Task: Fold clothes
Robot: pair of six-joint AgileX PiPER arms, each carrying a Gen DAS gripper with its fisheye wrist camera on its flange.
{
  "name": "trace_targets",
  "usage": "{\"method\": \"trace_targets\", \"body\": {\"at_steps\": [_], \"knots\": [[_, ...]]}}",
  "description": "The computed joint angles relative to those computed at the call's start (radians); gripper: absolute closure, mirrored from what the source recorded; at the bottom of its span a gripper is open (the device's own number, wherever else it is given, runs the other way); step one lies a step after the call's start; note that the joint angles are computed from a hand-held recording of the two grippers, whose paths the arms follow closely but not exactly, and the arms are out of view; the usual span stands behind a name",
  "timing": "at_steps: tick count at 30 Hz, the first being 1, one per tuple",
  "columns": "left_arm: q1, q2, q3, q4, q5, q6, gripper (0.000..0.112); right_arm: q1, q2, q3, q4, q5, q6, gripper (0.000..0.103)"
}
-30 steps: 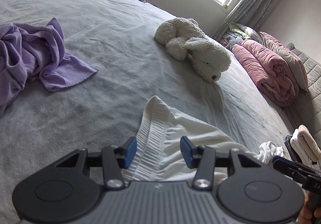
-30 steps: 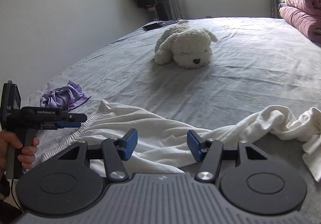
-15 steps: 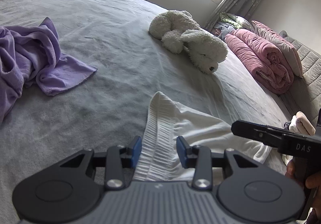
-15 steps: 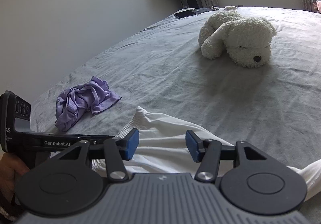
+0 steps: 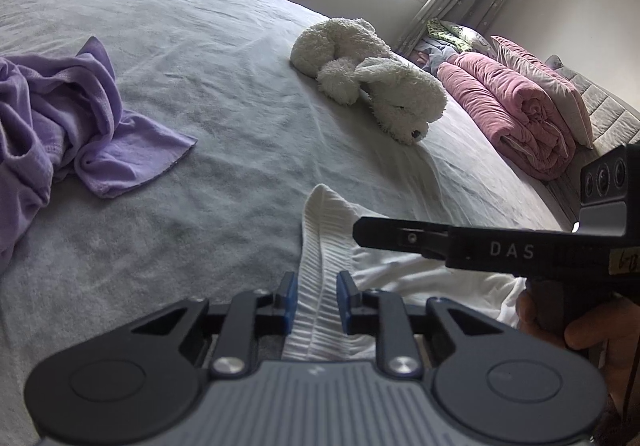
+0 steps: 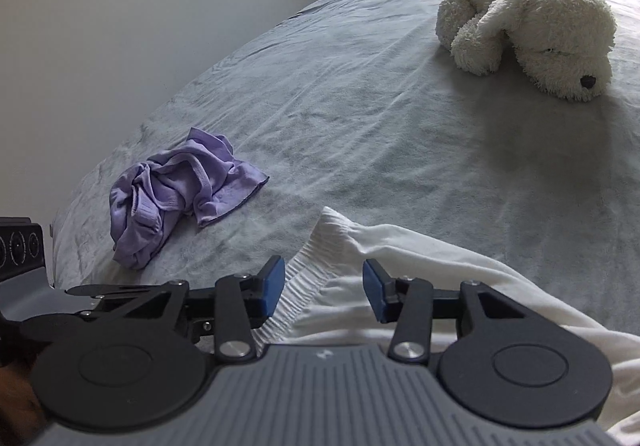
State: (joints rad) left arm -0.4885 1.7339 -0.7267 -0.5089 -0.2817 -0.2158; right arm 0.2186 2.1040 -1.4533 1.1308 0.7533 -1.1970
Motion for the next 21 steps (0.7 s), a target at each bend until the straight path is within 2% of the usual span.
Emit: {"method": "trace_targets", "body": {"at_steps": [5,14,16,19,21], "knots": [[-0.014,0.014,-0.013,0.041,-0.007,-0.017,0.091,0.006,0.017,-0.045,0.012,-0.041,-0.068,0.056],[-0.012,0.054,-0.060,-0.010,0.011,0.009,0.091,0.026,0.122,-0.224,-0.219,-0.004,-0.007,0.056],[-0.021,0.064,-0.080,-0.092,0.024,0.101,0.091,0.040,0.133,-0.236,-0.243,-0.001,-0.015,0.056],[-0.038,0.075,-0.108,-0.296,0.039,0.316,0.092,0.068,0.134,-0.225,-0.261,-0.037,-0.055,0.056],[-0.045,0.080,-0.120,-0.414,0.040,0.434,0.100,0.073,0.139,-0.230,-0.250,-0.039,-0.076,0.056]]}}
